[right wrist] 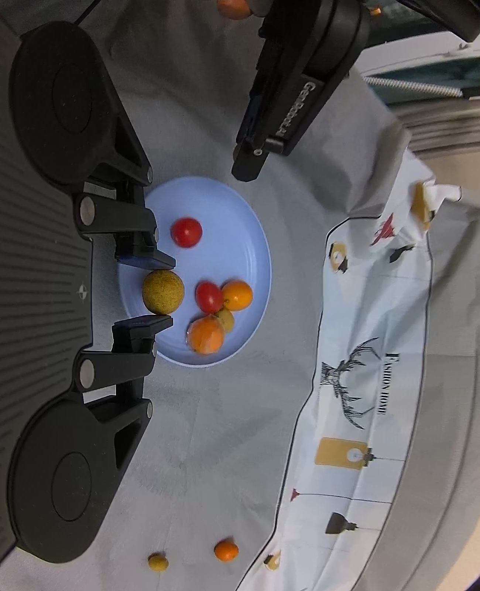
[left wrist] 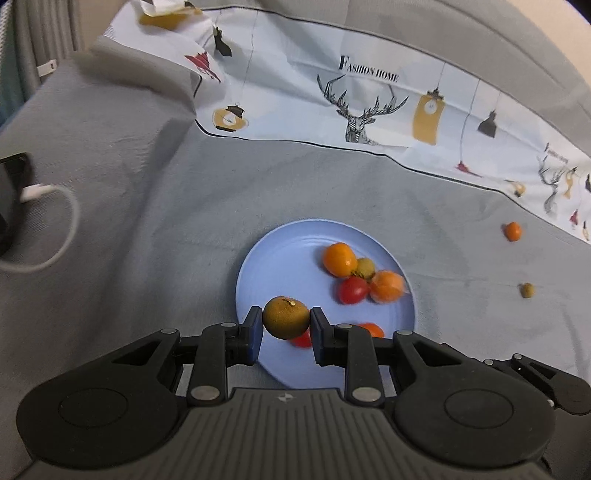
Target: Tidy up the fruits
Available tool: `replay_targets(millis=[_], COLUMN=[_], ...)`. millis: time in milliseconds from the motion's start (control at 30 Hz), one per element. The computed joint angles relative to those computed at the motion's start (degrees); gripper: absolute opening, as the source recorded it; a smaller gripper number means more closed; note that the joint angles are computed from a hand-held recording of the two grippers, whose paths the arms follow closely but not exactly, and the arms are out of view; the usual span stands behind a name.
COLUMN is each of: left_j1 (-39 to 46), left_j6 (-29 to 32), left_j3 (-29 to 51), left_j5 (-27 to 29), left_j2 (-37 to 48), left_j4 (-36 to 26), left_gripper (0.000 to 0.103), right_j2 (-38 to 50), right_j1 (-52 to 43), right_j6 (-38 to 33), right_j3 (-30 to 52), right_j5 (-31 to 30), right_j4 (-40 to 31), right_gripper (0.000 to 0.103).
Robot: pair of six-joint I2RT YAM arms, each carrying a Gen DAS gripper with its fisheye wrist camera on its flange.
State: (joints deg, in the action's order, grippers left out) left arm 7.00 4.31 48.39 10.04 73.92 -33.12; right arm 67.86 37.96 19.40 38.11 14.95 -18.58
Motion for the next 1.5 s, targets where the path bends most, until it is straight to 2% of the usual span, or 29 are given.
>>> replay_targets(millis=[133, 433, 500, 533, 567, 600, 633, 667, 767, 867, 1033, 1200, 1367, 1500], left_j1=[-2.2, -5.0, -5.4, -5.3, -5.2, -5.1, -5.2, -5.2, -5.3, -3.3, 4.8, 15.0, 25.7, 41.8], left_j6=[-0.8, -1.3, -0.9, -0.9, -1.1, -1.3, -1.1, -0.5, -0.9, -1.0, 3.1, 9.7, 20.0, 35.8], left_j3=[0.2, 1.5, 1.4, 1.1, 0.3, -0.9, -1.9, -2.3, -3.2, -3.1, -1.7, -0.3, 1.5, 4.7], left_j5=[-3.1, -8.0, -8.4, -8.0, -7.7, -7.3, -7.1, -6.9, -7.2, -5.6, 0.0, 4.4, 10.8, 21.2], left_j2=[5.7, 13.4, 13.0, 12.0, 10.4, 8.1, 5.8, 3.5, -3.6, -12.9, -26.3, -35.5, -41.1, -43.0], left_j4=[5.3, 10.7, 11.5, 11.6, 12.0, 12.7, 12.7, 11.3, 5.1, -4.9, -21.1, -32.3, -40.8, -50.1], left_gripper=[0.030, 0.032, 0.059, 0.085, 0.101, 0.102, 0.102, 0.102, 0.102, 0.102, 0.103, 0.103, 0.103, 0.103], right_j2=[5.9, 15.9, 17.1, 17.5, 17.6, 17.2, 16.3, 14.9, 9.1, 1.8, -9.5, -15.8, -16.7, -15.7], right_j1=[-2.4, -3.8, -4.1, -4.4, -4.7, -4.8, -4.6, -4.2, -2.2, 1.1, 9.7, 24.3, 35.7, 45.0], right_j6=[-2.0, -4.7, -4.9, -5.1, -5.3, -5.3, -5.1, -5.0, -4.6, -0.6, 12.2, 25.0, 34.8, 44.0], right_j3=[1.2, 4.8, 5.7, 6.3, 7.0, 7.4, 7.4, 7.0, 5.6, 4.9, 6.8, 10.0, 13.4, 15.9], right_j5=[-1.8, -2.6, -2.9, -3.6, -4.3, -4.4, -4.2, -3.7, -1.7, 0.5, 2.7, 14.0, 22.8, 28.1], right_j4=[4.5, 9.8, 10.0, 9.4, 8.6, 7.6, 7.1, 6.5, 2.3, -6.2, -22.6, -33.8, -42.3, -49.7], right_gripper=[0.027, 0.028, 0.028, 0.030, 0.040, 0.048, 0.064, 0.074, 0.085, 0.094, 0.098, 0.099, 0.101, 0.102])
